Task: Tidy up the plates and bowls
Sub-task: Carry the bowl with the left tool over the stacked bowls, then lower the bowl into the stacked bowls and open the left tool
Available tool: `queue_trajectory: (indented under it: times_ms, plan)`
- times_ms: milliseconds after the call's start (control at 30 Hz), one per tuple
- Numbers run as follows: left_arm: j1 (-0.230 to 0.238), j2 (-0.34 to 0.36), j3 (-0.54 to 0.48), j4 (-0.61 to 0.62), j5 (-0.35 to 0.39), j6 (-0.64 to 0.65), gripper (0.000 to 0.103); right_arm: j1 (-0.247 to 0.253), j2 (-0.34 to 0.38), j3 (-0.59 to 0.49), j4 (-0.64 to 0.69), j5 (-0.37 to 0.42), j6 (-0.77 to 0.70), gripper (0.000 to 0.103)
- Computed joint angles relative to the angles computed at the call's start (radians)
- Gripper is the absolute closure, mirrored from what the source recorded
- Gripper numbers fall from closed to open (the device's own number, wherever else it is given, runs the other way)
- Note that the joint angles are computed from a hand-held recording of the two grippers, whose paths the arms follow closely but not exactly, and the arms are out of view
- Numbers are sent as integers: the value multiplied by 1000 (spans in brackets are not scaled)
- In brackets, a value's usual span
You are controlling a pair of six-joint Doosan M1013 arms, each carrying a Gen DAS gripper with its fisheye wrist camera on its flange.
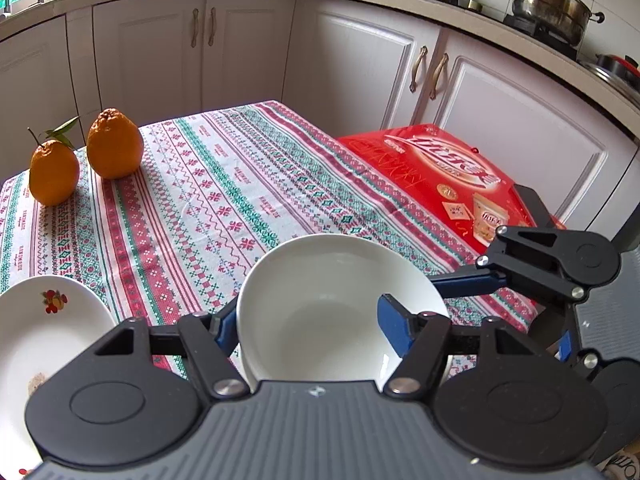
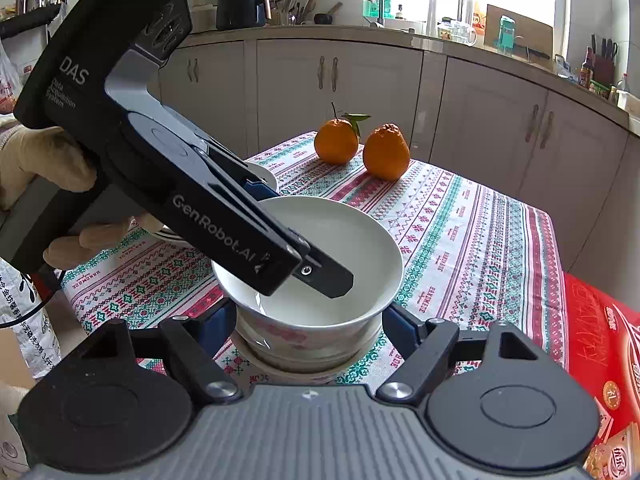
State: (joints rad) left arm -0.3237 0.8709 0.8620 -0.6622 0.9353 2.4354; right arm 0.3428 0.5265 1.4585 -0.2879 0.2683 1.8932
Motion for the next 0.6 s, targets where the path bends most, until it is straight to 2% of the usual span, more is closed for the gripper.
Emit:
queue_trajectory:
  times_ms: [233, 600]
  plan:
    - [0, 6, -4, -6, 9, 10, 35, -4, 5, -5, 44, 12, -31, 19]
    - [3, 7, -3, -27, 18, 37, 27, -7, 9, -4, 89, 10, -55, 19]
